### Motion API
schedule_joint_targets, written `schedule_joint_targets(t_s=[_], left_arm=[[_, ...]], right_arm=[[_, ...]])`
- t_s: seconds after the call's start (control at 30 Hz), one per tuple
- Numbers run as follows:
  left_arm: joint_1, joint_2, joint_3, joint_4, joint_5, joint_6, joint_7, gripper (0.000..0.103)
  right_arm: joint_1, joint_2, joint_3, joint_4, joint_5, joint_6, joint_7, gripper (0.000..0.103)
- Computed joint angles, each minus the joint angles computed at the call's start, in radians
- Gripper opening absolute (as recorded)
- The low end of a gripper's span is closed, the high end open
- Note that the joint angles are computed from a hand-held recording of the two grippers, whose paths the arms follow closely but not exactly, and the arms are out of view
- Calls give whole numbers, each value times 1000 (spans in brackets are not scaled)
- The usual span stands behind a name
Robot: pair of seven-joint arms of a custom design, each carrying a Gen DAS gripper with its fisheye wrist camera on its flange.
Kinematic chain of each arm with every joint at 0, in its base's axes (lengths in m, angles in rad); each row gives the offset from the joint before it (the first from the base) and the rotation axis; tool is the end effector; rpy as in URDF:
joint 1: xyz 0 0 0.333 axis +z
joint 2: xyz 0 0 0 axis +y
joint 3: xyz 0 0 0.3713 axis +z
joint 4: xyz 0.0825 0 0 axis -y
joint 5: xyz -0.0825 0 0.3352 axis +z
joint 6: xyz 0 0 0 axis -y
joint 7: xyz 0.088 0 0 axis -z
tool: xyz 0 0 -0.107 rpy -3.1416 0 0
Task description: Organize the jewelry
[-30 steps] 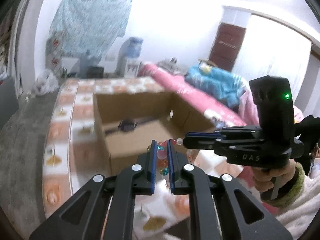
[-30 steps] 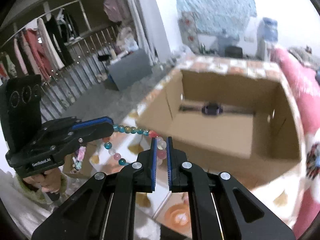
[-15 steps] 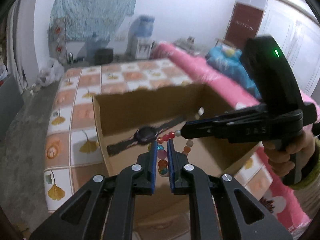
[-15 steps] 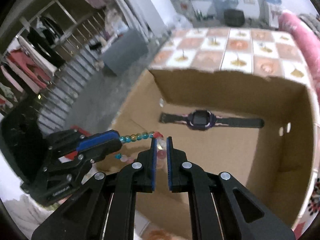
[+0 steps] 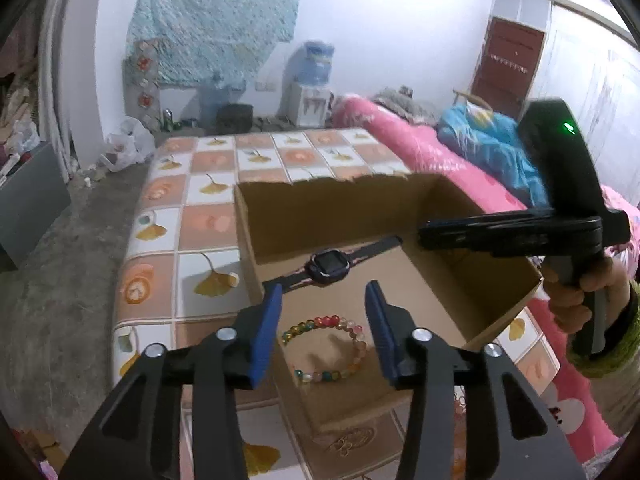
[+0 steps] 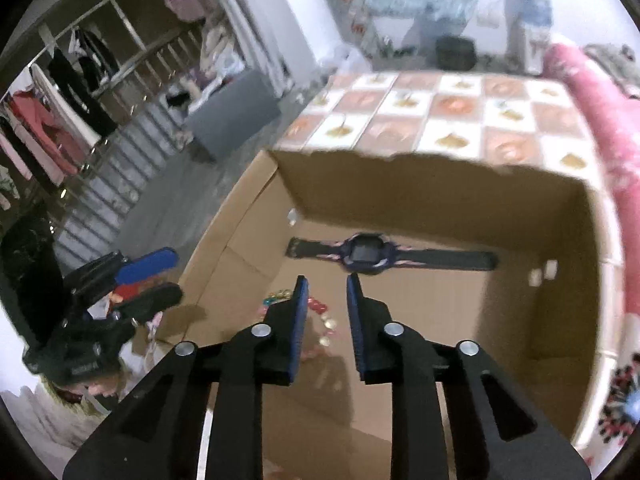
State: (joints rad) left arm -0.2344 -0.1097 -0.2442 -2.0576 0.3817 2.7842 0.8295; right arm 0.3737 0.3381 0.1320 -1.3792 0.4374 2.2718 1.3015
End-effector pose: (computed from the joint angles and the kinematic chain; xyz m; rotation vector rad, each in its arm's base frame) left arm 0.4518 -0.2620 0.6527 -1.7388 1.8240 -1.0112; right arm 0.5947 0.3200 0.6483 -2.1366 1.1748 0.0139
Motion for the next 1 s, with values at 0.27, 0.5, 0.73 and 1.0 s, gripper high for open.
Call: schedule_joint_targets(t_s=[0.27,0.5,0.73,1.0], left_arm=[[-44,-151,19,-223,-58,228,18,67],[-129,-162,22,-326,-192,186,33,68],[1,-109,-113,-289,31,60,-161,68],[-41,-57,-87,-264,149,7,-217,67]], right_arm=[[-85,-324,15,-423,485,153,-432,36],[-22,-398,-17,-648,528,88,-394,36],[32,-362,12,-684,453,132,-279,28],[86,-397,38,-736,249,257,-210,27]])
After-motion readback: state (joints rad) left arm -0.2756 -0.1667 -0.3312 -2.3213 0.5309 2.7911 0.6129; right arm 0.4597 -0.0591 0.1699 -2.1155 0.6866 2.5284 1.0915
